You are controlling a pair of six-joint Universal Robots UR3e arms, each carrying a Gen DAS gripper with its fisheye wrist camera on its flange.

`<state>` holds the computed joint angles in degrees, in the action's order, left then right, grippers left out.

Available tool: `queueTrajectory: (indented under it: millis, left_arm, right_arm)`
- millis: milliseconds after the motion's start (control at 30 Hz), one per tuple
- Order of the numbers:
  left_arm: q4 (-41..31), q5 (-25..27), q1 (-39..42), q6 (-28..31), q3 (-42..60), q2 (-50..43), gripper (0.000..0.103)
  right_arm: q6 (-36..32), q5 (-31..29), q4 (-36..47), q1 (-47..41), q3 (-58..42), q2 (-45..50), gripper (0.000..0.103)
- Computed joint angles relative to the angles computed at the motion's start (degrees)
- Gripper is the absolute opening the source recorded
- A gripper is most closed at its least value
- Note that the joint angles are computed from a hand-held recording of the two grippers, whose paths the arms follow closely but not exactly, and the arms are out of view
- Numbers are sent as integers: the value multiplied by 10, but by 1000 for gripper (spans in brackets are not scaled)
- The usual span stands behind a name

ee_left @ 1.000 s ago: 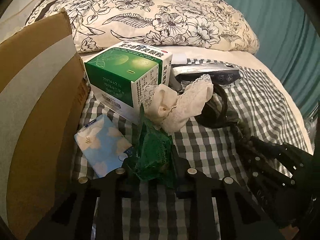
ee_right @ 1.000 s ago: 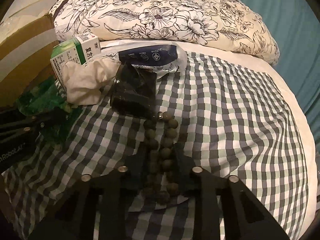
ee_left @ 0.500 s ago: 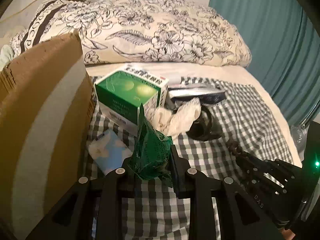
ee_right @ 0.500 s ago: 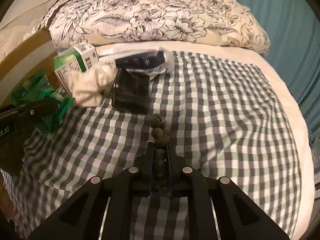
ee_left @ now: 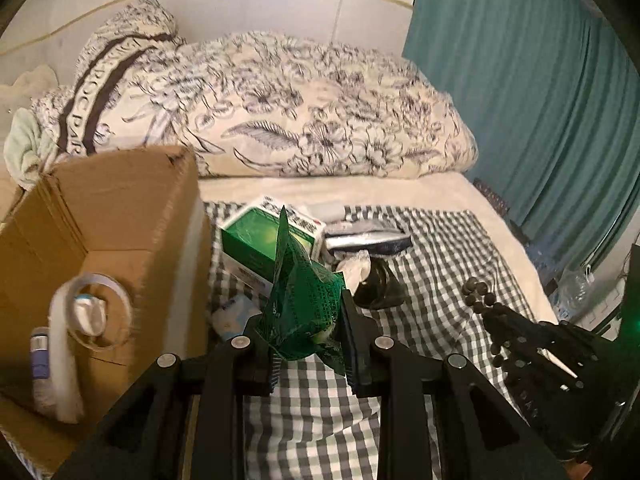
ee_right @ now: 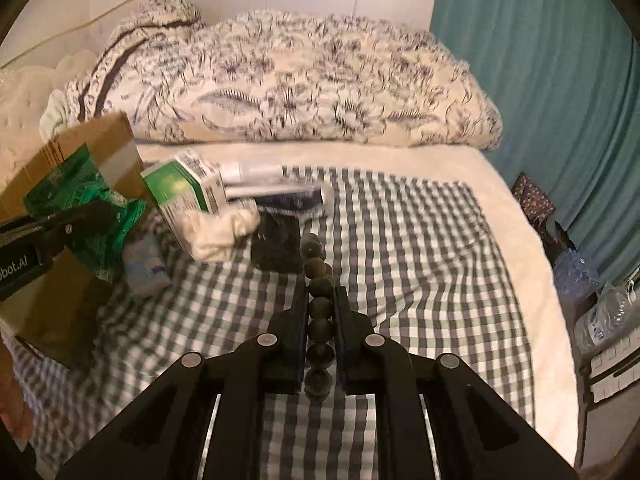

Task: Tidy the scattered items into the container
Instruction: 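Carry the bracelet and green packet over the cardboard box with both grippers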

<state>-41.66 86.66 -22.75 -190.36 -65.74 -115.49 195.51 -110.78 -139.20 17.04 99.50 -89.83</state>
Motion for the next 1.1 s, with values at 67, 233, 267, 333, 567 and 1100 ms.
queueTrajectory:
  millis: [67,233,267,333,567,1100]
  left_arm:
    - [-9,6,3,2,-5,16,25]
    - [-21,24,7,-10,-12,60,25]
    - [-22,33,4,-9,-12,68,25]
    - [-29,37,6,-10,-12,84,25]
    - [-91,69,15,-5,2,138,25]
    - [-189,96,86,27,31,202,25]
  right_arm:
    - [7,-10,25,12,-25,-6,11]
    - [11,-17,81,32,-94,-22,11]
    - [8,-17,88,36,-108,-24,11]
    - [-2,-16,104,40,-141,-25,11]
    - [-48,28,116,42,-219,-8,11]
    - [-66,114,146,111,-432,139,11]
